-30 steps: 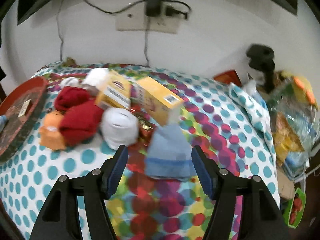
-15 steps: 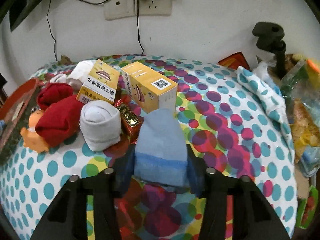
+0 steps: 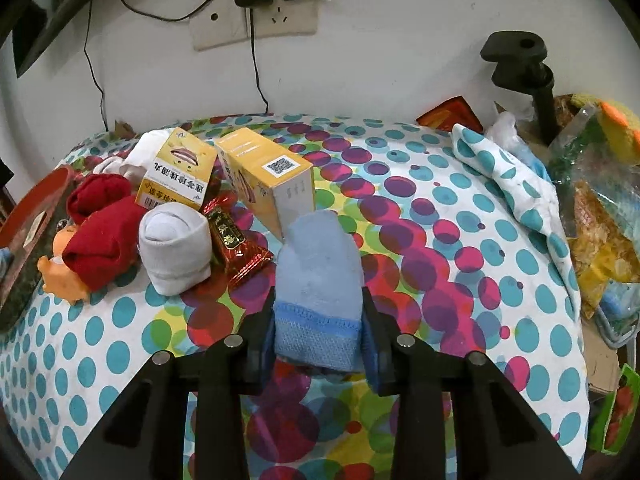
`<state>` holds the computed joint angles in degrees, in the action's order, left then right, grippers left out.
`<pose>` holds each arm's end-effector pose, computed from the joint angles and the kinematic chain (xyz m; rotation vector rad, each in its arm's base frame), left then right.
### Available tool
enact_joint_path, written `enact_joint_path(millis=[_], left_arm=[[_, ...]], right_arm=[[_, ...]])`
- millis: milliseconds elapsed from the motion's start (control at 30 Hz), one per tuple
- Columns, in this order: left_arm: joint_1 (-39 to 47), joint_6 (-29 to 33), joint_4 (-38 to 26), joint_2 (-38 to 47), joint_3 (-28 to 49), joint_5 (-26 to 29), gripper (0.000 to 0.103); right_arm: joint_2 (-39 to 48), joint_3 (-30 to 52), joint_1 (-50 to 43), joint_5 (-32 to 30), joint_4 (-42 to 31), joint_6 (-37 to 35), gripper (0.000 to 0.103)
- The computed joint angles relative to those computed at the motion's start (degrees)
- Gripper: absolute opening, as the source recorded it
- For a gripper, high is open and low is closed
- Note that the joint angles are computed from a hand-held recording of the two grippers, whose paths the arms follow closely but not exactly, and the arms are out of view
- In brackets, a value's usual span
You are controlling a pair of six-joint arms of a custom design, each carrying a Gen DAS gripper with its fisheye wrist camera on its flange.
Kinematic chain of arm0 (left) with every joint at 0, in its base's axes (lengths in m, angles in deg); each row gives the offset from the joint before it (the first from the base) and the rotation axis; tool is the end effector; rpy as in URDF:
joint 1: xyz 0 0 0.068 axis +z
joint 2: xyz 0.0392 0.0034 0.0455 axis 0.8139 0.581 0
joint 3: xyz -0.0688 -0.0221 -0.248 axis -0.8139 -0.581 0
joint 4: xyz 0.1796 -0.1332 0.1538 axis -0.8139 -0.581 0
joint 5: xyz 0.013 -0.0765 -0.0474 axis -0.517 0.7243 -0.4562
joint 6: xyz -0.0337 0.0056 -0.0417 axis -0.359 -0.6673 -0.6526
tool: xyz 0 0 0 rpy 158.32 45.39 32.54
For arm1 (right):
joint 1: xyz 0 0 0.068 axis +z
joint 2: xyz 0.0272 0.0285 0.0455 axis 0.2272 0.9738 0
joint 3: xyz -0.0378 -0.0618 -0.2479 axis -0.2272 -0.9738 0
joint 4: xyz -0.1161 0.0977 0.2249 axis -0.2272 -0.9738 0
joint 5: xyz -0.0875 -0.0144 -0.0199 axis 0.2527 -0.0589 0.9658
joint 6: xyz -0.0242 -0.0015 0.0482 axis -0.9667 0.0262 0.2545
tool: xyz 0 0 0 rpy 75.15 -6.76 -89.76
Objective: Organize objects
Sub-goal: 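Grasp the light blue sock with the right gripper while left moves to the orange toy, then grasp the orange rubber toy with the left gripper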
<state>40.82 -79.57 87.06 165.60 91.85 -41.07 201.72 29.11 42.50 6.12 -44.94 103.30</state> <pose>0.2504 -0.0620 0.1146 0.1651 2.4391 -0.1952 0.3203 0.1680 0.0440 -0.0040 2.4318 0.0332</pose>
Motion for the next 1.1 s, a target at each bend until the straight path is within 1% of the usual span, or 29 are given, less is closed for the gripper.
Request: enact_joint_path(millis=[233,367,500,633,733,867,1000,1100], left_arm=[[0.1,-8.3,-5.1,14.6,14.5,2.8,0.057],[0.1,-11.1,-6.6,21.6,20.2,3.6,0.057],[0.6,-13.3,-6.9,26.9,23.9,5.3,0.057],[0.1,-14.5,-5.4,29.2,25.0,4.4,0.057],[0.1,-15.0,-2.6,29.3,23.7,3.8,0.057],[-0.7,-12.1,-1.1,28.5,22.5,1.1,0.048],[-0.7,-11.2,-0.5,26.6,20.4,0.4,0.047],[-1.2,-10.2,0.1,24.3,17.9,-2.1,0.047]], right_arm=[[0.2,-0.1,-0.5,-1.5,0.4,0.6,0.035],[0.6,0.6,-0.4,-1.6,-0.3,0.7,0.037],[0.7,0.9,-0.3,-1.7,-0.7,0.8,0.038],[0.5,0.6,-0.4,-2.5,-0.2,1.3,0.038],[0.6,0.8,-0.4,-2.3,-0.5,1.3,0.039],[0.7,1.0,-0.2,-2.3,-0.5,1.6,0.039],[1.0,1.5,0.0,-1.9,-1.0,1.6,0.039],[1.2,1.9,0.3,-1.5,-1.4,1.6,0.039]])
